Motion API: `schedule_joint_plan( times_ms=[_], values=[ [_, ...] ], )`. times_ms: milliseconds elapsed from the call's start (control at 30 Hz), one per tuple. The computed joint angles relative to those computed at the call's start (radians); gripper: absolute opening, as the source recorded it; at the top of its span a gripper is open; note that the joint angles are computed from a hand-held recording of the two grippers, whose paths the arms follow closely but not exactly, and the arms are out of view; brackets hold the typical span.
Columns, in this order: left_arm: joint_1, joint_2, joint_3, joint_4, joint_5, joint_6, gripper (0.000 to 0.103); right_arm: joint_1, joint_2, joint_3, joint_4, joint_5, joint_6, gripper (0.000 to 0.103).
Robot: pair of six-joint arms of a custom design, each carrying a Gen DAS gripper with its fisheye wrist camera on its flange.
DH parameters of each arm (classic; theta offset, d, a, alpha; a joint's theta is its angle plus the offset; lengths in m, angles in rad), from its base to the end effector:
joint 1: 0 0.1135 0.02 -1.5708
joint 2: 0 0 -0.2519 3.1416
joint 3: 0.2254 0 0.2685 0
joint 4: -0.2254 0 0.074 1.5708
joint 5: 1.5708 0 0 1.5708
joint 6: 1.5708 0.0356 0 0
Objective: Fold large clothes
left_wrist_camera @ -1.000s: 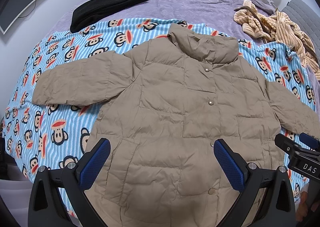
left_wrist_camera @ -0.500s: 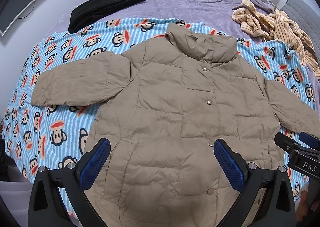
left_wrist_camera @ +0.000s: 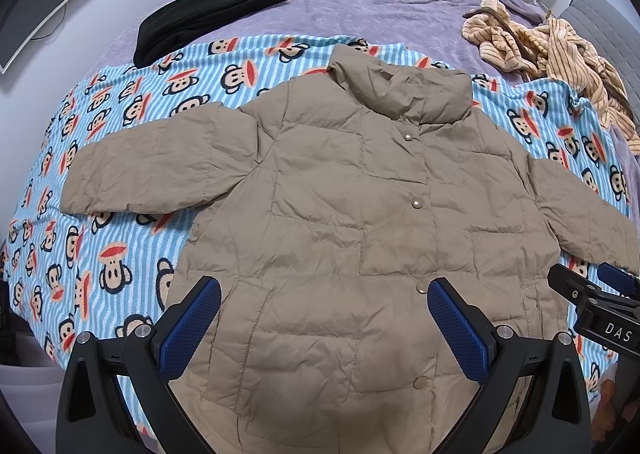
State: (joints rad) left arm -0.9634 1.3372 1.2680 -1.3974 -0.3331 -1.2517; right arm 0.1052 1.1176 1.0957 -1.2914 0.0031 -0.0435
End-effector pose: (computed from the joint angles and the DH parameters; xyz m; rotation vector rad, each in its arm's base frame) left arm 0.1455 -0.1889 0.2933 -0.4260 2.7640 0.0796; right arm 0.1995 0.0210 0.2882 -0.2136 2.8762 0.0070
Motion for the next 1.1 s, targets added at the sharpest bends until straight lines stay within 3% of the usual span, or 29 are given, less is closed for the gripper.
schedule_joint_plan(
  times_ms=[367,700,933,1100],
  values=[
    [0.017,-0.009,-0.015,0.025,0.008,0.021,0.103,-0.037,-0.004,-0.019,0.004,-0.014,-0.022,0.103],
    [0.081,-0.149,-0.175,0.108,0.047,0.083,0.103,0.042,-0.010,-0.054,0.003,0.002,0.078,0.103],
    [0.225,-0.297,-0.335,0.198,0.111,0.263,0.103,0.121,-0.084,-0.110,0.034,-0.035,0.213,0.103],
    [0.481,-0.508,-0.501,0.214,0.184,0.448,0.103,0.231,-0.100,-0.180,0.116,-0.091,0.407,0.103]
  ],
)
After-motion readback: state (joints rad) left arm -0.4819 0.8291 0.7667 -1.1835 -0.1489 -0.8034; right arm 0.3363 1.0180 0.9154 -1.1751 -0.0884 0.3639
